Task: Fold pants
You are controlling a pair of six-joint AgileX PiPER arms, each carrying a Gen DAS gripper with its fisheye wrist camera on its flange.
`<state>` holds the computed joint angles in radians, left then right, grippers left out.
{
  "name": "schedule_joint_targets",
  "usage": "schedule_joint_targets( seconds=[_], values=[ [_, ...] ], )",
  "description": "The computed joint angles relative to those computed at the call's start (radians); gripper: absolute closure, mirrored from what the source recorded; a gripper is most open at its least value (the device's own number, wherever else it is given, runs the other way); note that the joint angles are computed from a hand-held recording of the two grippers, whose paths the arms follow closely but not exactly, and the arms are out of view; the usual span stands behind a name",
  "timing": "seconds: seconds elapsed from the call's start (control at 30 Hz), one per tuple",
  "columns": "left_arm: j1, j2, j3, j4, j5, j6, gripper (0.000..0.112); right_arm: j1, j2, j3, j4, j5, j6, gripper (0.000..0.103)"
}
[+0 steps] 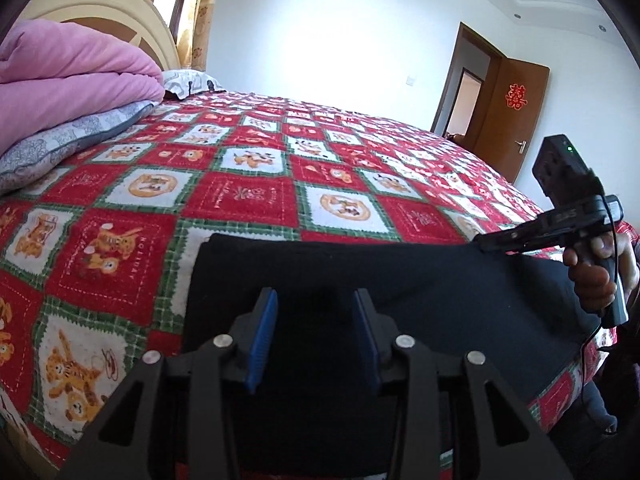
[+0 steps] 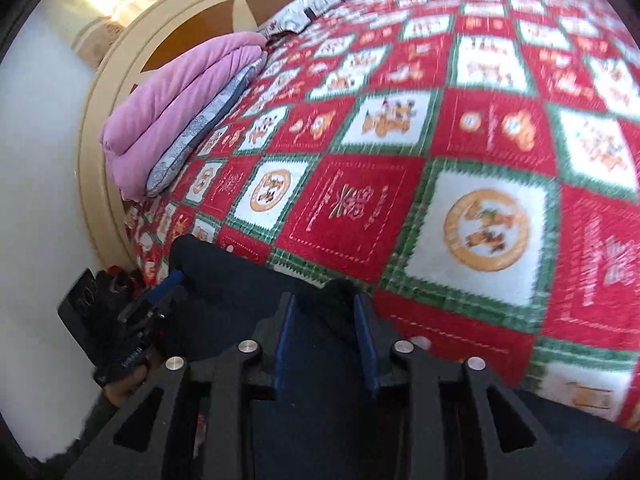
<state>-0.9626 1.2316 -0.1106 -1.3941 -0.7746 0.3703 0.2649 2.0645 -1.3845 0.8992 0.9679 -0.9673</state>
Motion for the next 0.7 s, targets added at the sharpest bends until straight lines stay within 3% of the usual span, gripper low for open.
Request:
schedule_joint_targets(
  seconds=[0.03, 0.13, 0.2, 0.33, 0.43, 0.57, 0.7],
  values=[
    [0.000, 0.002, 0.003, 0.008, -0.003, -0.012, 0.070, 0.006, 0.000, 0.001, -0.006, -0.016, 0.008, 0.096],
    [0.003, 0.017, 0.019, 0.059, -0.017, -0.080, 0.069, -0.002, -0.015, 0.022, 0.044, -0.051, -0.026, 0.097],
    [-0.017, 0.036, 0.020, 0.062, -0.038, -0.103, 0.067, 0.018, -0.003, 0.012, -0.003, -0.113, 0.035, 0.097],
    [-0.061, 0.029, -0.005, -0.029, -0.050, -0.024, 0.064, 0.018, 0.021, -0.004, 0.010, -0.125, 0.020, 0.093],
    [-0.126, 0.006, -0.051, -0.183, -0.091, 0.104, 0.060, -0.007, -0.035, 0.035, -0.007, -0.135, 0.022, 0.066],
    [-0.227, 0.023, -0.143, -0.299, -0.185, 0.233, 0.044, -0.172, -0.187, 0.167, 0.031, -0.098, -0.148, 0.065],
    [-0.217, 0.083, -0.244, -0.261, -0.129, 0.306, 0.039, -0.476, -0.286, 0.226, -0.017, -0.014, -0.284, 0.064]
  ],
)
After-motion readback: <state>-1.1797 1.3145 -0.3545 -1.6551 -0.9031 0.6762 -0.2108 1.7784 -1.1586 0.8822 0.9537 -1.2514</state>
